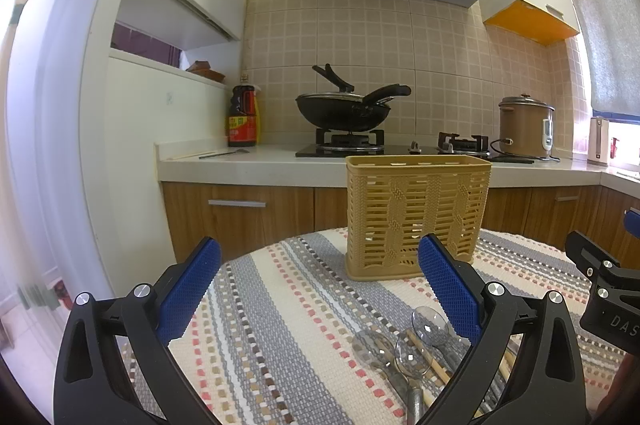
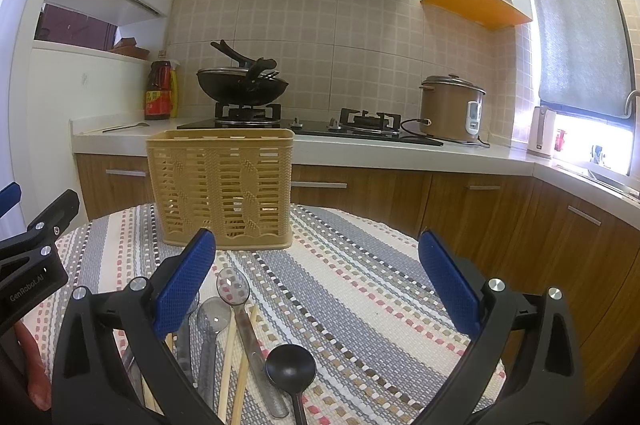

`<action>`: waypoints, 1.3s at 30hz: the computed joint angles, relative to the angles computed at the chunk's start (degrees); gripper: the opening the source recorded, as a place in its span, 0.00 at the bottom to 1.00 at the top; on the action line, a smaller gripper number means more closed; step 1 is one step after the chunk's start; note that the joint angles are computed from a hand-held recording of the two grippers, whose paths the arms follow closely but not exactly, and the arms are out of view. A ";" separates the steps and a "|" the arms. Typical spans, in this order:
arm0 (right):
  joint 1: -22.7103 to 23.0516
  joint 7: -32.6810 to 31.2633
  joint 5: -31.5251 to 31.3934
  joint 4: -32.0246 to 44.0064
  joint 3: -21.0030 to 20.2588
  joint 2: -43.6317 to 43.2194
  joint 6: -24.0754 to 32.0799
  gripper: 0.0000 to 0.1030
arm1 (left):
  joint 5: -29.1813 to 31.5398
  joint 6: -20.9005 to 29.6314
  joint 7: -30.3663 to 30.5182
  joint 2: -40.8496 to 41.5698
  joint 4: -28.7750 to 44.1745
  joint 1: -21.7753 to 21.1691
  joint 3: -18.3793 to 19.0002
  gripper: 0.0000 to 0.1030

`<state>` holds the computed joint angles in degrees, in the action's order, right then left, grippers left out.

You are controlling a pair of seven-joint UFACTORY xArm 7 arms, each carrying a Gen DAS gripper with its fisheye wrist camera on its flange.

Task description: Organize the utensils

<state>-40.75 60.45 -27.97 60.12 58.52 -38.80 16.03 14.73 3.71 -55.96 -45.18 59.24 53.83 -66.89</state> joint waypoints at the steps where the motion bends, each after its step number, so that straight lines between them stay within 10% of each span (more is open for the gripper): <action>1: -0.07 -0.04 0.02 0.09 0.09 0.07 0.04 0.94 | -0.02 -0.02 0.03 0.01 -0.07 -0.01 0.06 0.93; 26: -0.71 0.78 0.64 -0.32 -0.08 -1.90 -0.68 0.94 | -0.08 0.11 -0.08 -0.25 0.10 0.02 0.16 0.93; 39: 4.84 -0.41 2.53 -0.16 -6.26 -4.20 0.93 0.94 | 0.76 6.78 0.67 -0.58 2.37 -6.39 6.70 0.93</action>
